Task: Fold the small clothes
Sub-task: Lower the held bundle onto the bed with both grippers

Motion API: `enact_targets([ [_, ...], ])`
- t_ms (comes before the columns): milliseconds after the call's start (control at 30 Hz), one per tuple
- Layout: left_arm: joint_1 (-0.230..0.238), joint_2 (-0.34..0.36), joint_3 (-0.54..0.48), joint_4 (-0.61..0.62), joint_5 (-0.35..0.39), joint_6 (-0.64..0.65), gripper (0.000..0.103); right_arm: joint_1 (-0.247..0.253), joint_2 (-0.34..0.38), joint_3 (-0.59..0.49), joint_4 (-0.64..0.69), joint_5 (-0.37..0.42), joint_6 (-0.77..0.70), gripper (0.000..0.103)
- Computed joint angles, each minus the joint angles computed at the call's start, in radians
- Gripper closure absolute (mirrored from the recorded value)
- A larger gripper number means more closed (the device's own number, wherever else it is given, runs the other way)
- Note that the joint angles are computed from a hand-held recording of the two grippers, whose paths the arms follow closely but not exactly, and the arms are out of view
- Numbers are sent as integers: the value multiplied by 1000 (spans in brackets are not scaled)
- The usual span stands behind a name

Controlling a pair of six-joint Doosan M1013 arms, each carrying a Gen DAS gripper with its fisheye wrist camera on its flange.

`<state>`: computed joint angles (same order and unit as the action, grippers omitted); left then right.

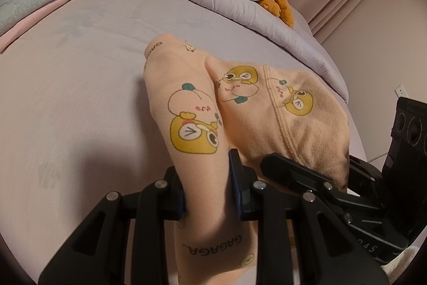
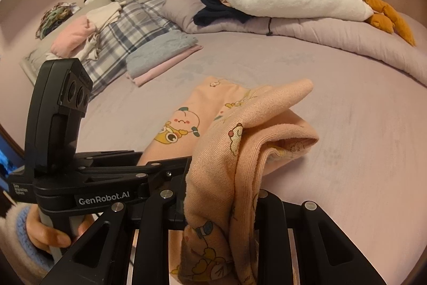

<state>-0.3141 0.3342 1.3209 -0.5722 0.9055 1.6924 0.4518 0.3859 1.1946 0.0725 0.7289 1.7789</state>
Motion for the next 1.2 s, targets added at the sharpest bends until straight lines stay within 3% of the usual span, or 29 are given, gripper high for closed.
enact_targets([
  [700, -13, 145, -199, 97, 46, -9, 78, -52, 72, -81, -1, -13, 18, 76],
  [1200, -10, 216, -269, 149, 92, -45, 72, -112, 105, -94, 175, 23, 15, 76],
])
